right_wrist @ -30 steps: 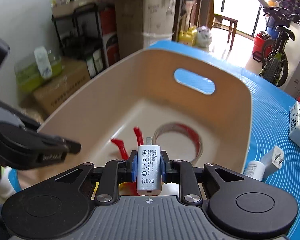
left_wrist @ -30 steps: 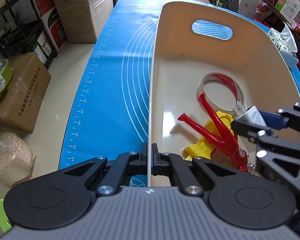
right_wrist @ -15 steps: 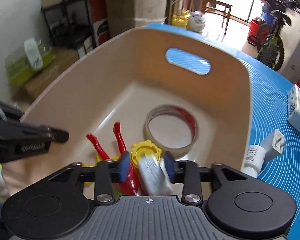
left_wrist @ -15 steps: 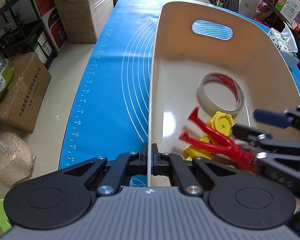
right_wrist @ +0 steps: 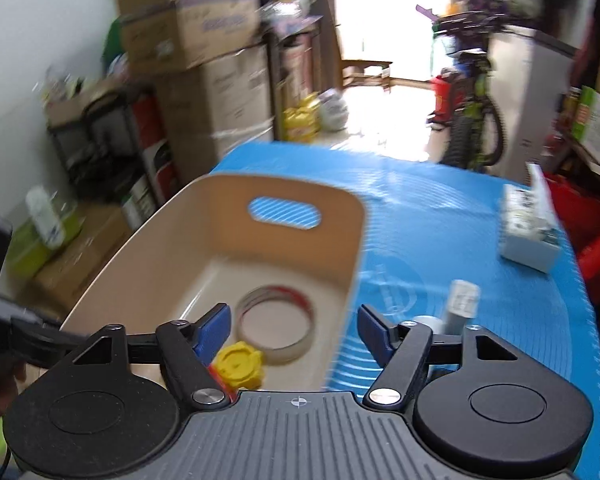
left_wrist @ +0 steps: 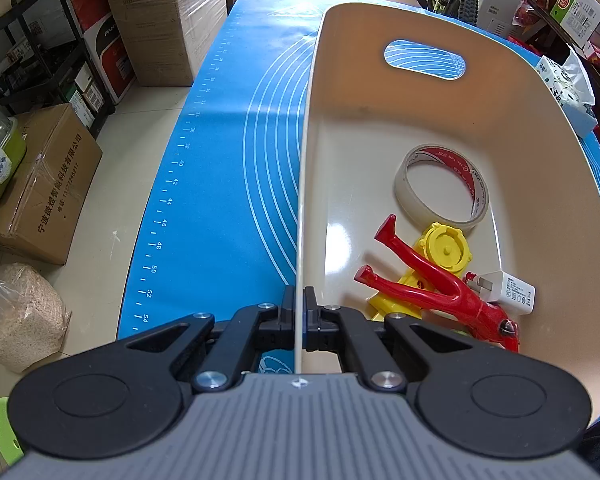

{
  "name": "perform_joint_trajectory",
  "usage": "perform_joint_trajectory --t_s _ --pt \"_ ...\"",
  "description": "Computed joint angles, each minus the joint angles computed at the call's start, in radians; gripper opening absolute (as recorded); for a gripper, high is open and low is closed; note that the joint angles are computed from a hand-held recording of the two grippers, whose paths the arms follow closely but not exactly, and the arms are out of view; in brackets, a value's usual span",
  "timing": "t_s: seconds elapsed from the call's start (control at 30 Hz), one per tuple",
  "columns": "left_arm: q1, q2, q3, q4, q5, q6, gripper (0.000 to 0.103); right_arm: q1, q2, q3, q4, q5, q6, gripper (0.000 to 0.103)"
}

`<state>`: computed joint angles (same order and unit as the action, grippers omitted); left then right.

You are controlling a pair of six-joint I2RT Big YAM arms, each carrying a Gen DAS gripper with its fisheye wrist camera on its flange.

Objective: Organize rigid objects
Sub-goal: 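Move the right tool to the black device and grasp it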

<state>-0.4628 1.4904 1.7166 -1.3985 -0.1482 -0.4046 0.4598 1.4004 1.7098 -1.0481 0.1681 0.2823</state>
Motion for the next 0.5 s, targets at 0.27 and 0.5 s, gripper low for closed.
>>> perform_joint_trajectory --t_s 0.27,0.5 --pt "0.001 -0.001 0.0 0.0 0.002 0.0 0.003 -0.069 -0.103 -0.155 0.029 0.071 0.097 0.09" --pt "0.0 -0.002 -0.001 -0.002 -0.001 0.0 0.003 -0.103 -0.168 -0.322 0.122 0.119 0.055 0.097"
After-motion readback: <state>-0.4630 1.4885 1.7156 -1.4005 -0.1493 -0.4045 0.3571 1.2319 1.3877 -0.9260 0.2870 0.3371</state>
